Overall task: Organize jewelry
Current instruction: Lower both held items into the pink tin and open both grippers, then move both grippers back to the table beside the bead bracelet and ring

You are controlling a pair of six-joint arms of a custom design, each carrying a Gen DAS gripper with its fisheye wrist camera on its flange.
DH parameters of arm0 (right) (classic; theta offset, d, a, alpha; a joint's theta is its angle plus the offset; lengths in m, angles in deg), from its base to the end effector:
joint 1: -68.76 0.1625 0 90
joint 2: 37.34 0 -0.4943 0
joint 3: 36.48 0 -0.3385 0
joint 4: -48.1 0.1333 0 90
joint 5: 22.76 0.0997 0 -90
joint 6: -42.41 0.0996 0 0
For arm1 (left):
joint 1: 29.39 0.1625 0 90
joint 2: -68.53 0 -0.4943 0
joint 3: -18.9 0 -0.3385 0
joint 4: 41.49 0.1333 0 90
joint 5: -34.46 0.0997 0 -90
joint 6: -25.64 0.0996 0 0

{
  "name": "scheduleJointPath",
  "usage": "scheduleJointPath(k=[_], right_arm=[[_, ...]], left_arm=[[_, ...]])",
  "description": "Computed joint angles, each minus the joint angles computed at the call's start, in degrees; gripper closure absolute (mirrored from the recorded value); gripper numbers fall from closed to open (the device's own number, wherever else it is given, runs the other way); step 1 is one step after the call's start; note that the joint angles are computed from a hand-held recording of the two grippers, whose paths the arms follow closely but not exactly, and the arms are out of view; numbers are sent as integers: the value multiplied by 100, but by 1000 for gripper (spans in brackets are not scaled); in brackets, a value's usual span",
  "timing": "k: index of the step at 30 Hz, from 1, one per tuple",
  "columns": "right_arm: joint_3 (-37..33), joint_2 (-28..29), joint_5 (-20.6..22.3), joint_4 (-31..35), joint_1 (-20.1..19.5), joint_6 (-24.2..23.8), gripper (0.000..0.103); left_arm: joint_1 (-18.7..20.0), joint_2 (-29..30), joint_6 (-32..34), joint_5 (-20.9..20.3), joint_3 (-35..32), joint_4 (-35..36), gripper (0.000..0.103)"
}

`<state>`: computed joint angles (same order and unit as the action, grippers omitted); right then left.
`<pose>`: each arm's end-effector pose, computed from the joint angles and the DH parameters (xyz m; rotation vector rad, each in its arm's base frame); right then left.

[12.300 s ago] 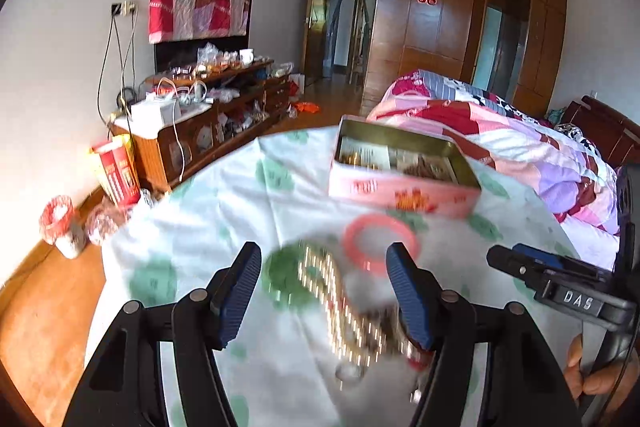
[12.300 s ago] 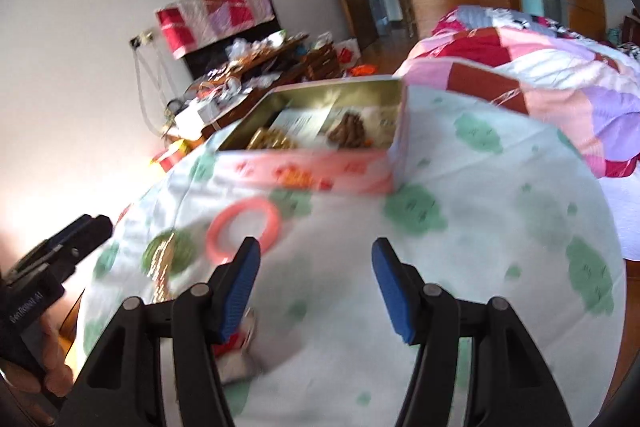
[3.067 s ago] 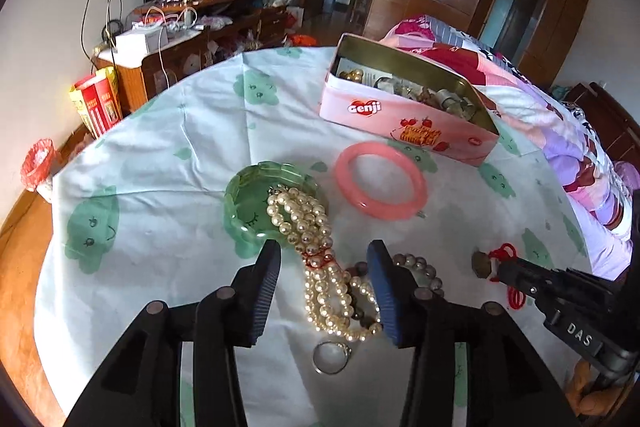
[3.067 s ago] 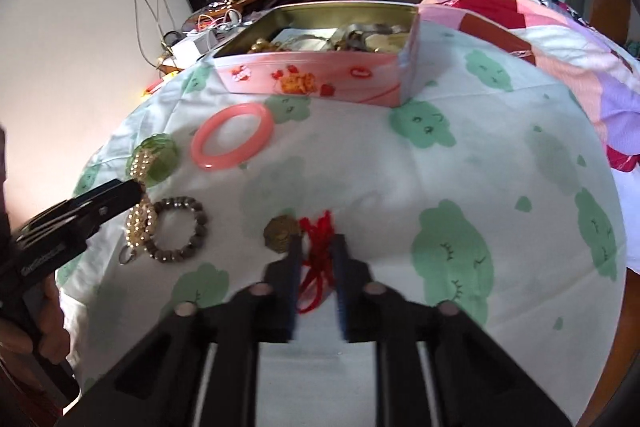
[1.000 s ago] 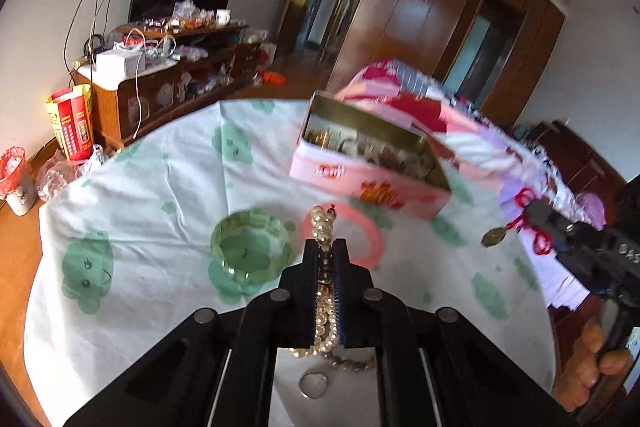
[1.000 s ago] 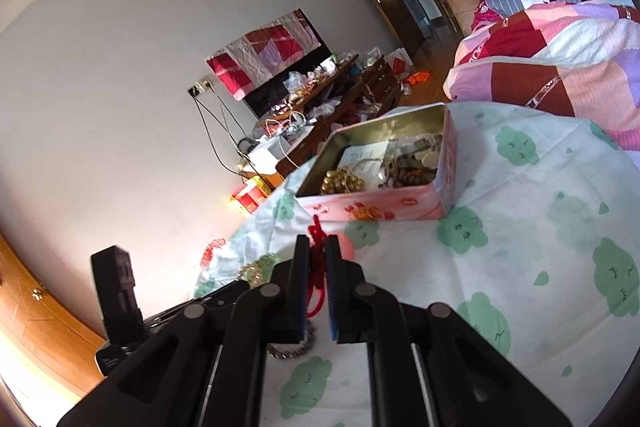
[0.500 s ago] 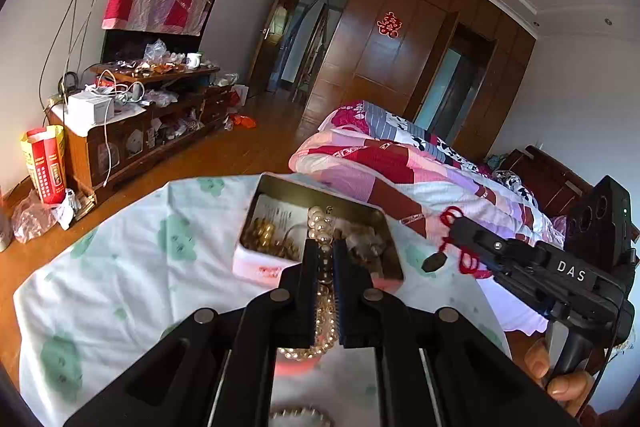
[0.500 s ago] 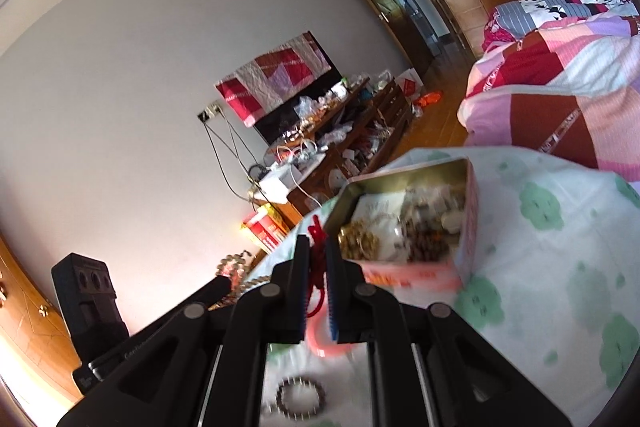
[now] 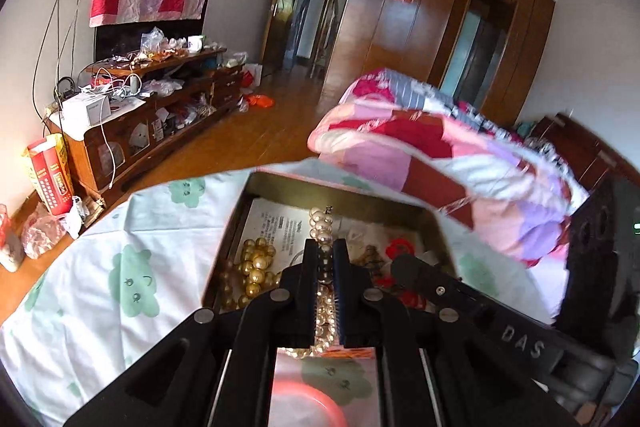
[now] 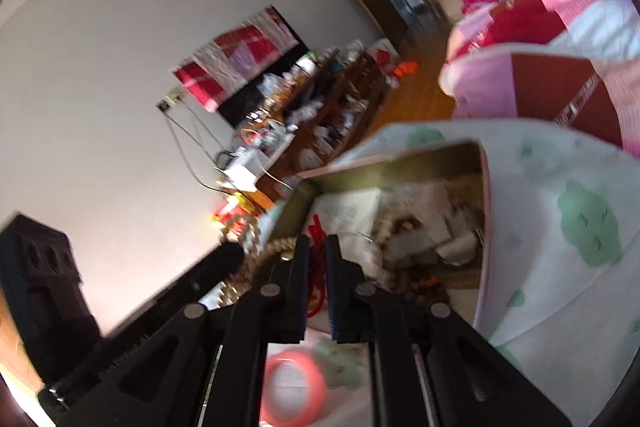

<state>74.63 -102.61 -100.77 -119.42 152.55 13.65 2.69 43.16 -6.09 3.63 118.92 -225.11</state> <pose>0.0905 -0.5919 0.3381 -0.6694 2.9039 -0.9001 -0.4321 -0.5291 0.0320 0.3143 2.3316 -1.2149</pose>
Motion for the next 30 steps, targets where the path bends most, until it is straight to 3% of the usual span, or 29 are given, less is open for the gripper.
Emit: scheduleJointPath(k=[7, 9, 10, 11, 12, 15, 23, 30], right_arm=[[146, 64, -367, -599, 49, -258, 89], [148, 72, -420, -688, 44, -173, 76], [112, 44, -319, -565, 2, -85, 54], [107, 22, -199, -518, -33, -2, 31], [146, -12, -53, -586, -86, 64, 26], [305, -112, 174, -1009, -160, 89, 25], [560, -210, -267, -1657, -103, 254, 25], [1148, -422, -791, -2356, -20, -19, 25]], left_arm=[[65, 69, -427, 278, -248, 1218, 97], [64, 34, -706, 350, -287, 1632, 96], [48, -14, -898, 356, -294, 1924, 94], [50, -26, -1014, 362, -343, 2142, 85], [29, -53, -1216, 382, -386, 2445, 72], [-74, -115, -1506, 564, -298, 2577, 44], [-315, -323, -2300, 746, -28, 3198, 41], [-534, -478, -3083, 763, 232, 3745, 41]])
